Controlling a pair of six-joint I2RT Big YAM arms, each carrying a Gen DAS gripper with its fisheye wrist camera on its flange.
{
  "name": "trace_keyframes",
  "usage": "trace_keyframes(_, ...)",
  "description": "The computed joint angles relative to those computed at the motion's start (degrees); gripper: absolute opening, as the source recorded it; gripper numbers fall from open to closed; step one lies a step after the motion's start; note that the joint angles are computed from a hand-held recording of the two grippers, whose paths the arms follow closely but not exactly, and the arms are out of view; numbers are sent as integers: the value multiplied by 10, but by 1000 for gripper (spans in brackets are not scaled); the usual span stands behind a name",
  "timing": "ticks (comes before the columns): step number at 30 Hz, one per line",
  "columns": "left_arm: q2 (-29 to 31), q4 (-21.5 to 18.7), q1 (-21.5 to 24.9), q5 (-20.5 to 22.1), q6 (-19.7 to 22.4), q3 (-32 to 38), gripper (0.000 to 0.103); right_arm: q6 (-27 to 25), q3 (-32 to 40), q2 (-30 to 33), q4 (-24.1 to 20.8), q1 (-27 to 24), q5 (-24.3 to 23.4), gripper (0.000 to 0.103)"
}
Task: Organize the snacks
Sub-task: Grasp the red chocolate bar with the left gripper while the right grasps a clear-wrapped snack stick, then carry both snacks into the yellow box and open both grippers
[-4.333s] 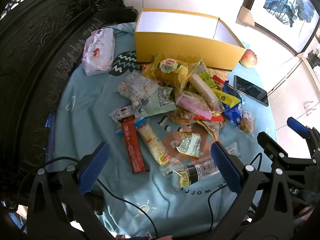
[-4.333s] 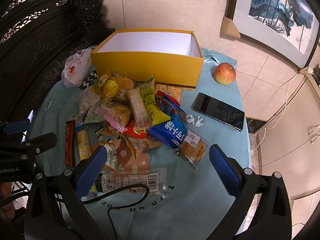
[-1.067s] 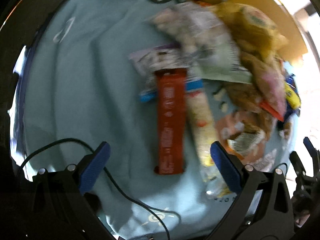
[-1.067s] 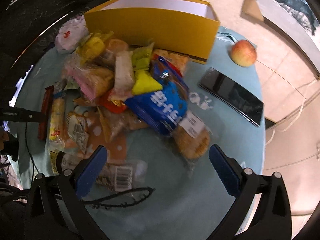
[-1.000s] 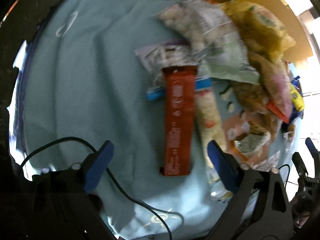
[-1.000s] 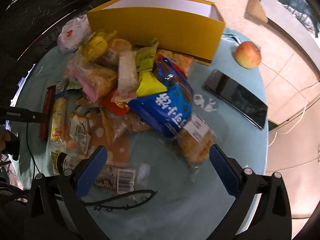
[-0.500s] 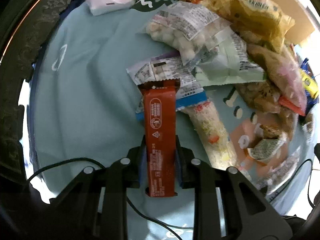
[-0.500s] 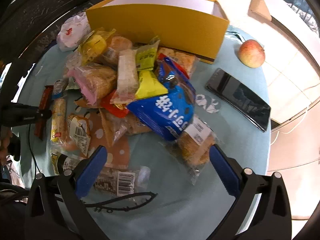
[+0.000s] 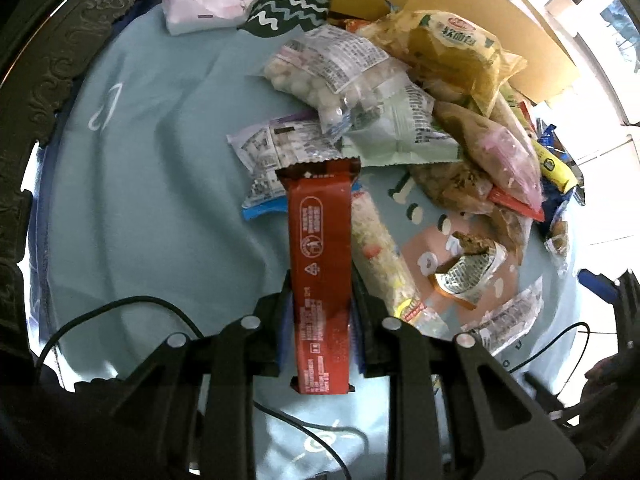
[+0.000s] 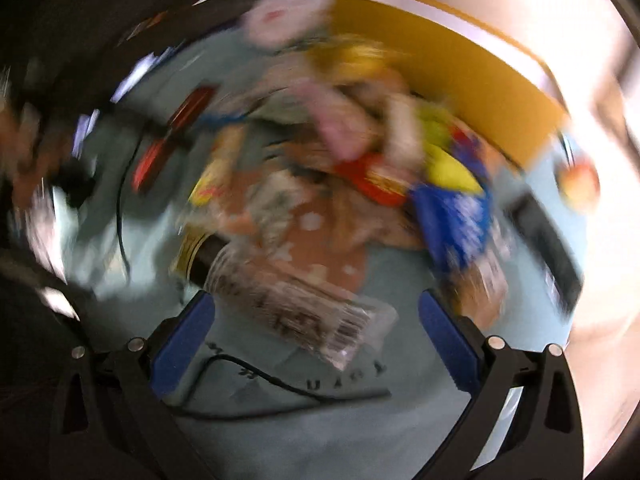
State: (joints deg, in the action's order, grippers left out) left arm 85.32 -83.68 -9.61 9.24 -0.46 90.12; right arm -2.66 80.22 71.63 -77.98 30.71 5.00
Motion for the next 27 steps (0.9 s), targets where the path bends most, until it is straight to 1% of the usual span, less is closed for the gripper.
trace_keyframes(1,1,6,4,2,3,-5,23,-19,-2,5,4,8,10,102)
trace_keyframes(2,-18,-1,9,4,8,-17,23,-37,-4,11,8,11,17,102)
trace_keyframes(5,-39,2,23,10,20,-42,23,-86,0,43,12,22,33,102)
trace_keyframes(6,-41,10,24,11,20,-52,23,-99,1,51,10,24,34,102)
trace_keyframes(8,-46,15,28,14,20,-59,23,-115,2,70,0,34,59,98)
trace_keyframes(9,-48,18,26,14,17,-62,23,-107,4,70,5,28,44,92)
trace_keyframes(10,-51,18,25,15,15,-64,23,-92,18,79,-19,14,2,66)
trace_keyframes(11,-50,19,26,17,14,-64,23,-89,36,91,-51,-3,-63,41)
trace_keyframes(12,-50,20,27,18,13,-65,23,-78,51,100,-74,-6,-66,28)
trace_keyframes(13,-49,18,29,21,11,-66,23,-81,55,99,-81,-1,-41,26)
trace_keyframes(14,-49,19,29,23,9,-68,23,-70,60,97,-90,-7,-53,26)
trace_keyframes(16,-50,20,29,25,8,-70,23,-26,68,87,-98,-33,-117,25)
trace_keyframes(18,-54,22,29,31,9,-71,23,13,78,76,-93,-61,-160,25)
trace_keyframes(19,-55,20,30,35,10,-70,23,35,81,68,-87,-77,-186,25)
trace_keyframes(21,-62,20,30,49,16,-61,23,63,85,51,-74,-103,-228,25)
trace_keyframes(22,-65,22,30,55,20,-56,23,81,87,42,-61,-117,-243,25)
trace_keyframes(24,-66,23,29,70,23,-42,23,104,100,41,-46,-142,-262,25)
trace_keyframes(27,-52,24,25,100,19,0,23,148,126,41,-14,-169,-269,25)
